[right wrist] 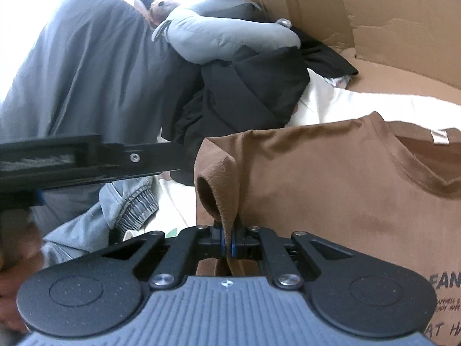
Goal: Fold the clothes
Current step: 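Grasp the sleeve with the right tool and fold it inward while left holds the side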
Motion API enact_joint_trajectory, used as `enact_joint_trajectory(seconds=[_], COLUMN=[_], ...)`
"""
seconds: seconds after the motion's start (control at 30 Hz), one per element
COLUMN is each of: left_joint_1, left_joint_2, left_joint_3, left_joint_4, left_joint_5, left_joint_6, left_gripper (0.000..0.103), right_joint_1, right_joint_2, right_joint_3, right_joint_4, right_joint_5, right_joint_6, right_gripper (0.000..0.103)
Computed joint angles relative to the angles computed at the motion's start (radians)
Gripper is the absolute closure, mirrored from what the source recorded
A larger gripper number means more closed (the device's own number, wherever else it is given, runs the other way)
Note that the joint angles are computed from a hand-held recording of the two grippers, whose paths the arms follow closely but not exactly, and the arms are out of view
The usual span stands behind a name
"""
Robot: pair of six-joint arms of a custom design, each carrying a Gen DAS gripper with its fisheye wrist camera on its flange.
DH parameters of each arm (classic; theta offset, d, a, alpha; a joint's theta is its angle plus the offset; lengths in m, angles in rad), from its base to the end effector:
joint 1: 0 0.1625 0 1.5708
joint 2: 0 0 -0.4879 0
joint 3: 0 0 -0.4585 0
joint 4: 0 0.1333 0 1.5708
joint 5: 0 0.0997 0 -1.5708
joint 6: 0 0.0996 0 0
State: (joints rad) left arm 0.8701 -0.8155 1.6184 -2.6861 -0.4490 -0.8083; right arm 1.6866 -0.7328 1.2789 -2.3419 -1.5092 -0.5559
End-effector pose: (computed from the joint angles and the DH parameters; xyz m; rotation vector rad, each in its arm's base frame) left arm -0.3202 -0.7256 0.1774 -0.3400 2.2135 -1.2146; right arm 0.2395 -0.8519 0.1761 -1.0351 2.9323 -0.3638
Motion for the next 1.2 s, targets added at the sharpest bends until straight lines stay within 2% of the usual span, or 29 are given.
enact_joint_trajectory(seconds=[0.03, 0.17, 0.33, 0.4, 0.47, 0.53, 0.6, 0.67, 0.77, 0.83, 1.0, 1.1, 1.13, 1.2], left_joint_1=[0.008, 0.039, 0.083, 0.107, 0.122, 0.134, 0.149, 0.161, 0.168, 0.169, 0.185, 0.186, 0.18, 0.167], left_joint_2=[-0.005, 0.0, 0.027, 0.035, 0.046, 0.06, 0.073, 0.085, 0.097, 0.105, 0.117, 0.113, 0.107, 0.094], left_joint_3=[-0.005, -0.026, -0.09, -0.128, -0.176, -0.2, -0.236, -0.262, -0.28, -0.293, -0.314, -0.312, -0.296, -0.262], left_joint_4=[0.033, 0.059, 0.055, 0.124, 0.241, 0.238, 0.293, 0.329, 0.361, 0.39, 0.434, 0.416, 0.375, 0.281], left_joint_5=[-0.007, -0.02, -0.057, -0.096, -0.092, -0.102, -0.121, -0.133, -0.103, -0.078, -0.076, -0.084, -0.073, -0.048], left_joint_6=[-0.023, -0.029, 0.041, 0.01, -0.045, -0.009, -0.036, -0.05, -0.09, -0.086, -0.099, -0.098, -0.084, -0.05], left_gripper=[0.052, 0.051, 0.051, 0.052, 0.054, 0.054, 0.063, 0.089, 0.093, 0.094, 0.094, 0.092, 0.089, 0.075], right_joint_1=[-0.002, -0.011, -0.02, -0.022, -0.024, -0.025, -0.026, -0.027, -0.028, -0.03, -0.037, -0.043, -0.042, -0.04], right_joint_2=[-0.002, -0.004, -0.005, -0.006, -0.006, -0.006, -0.005, -0.003, -0.002, -0.001, 0.01, 0.02, 0.025, 0.035], right_joint_3=[0.0, -0.006, -0.01, -0.008, -0.006, -0.007, -0.007, -0.009, -0.011, -0.011, -0.018, -0.031, -0.036, -0.047], right_joint_4=[0.002, 0.0, -0.002, -0.002, -0.003, -0.004, -0.005, -0.002, -0.002, -0.004, 0.0, 0.016, 0.017, 0.018], right_joint_5=[0.001, -0.01, -0.027, -0.034, -0.037, -0.039, -0.041, -0.041, -0.039, -0.04, -0.061, -0.073, -0.098, -0.147], right_joint_6=[0.008, 0.052, 0.083, 0.078, 0.082, 0.084, 0.087, 0.09, 0.09, 0.093, 0.114, 0.132, 0.143, 0.166], right_gripper=[0.101, 0.101, 0.101, 0.101, 0.101, 0.101, 0.101, 0.101, 0.101, 0.101, 0.101, 0.101, 0.101, 0.096])
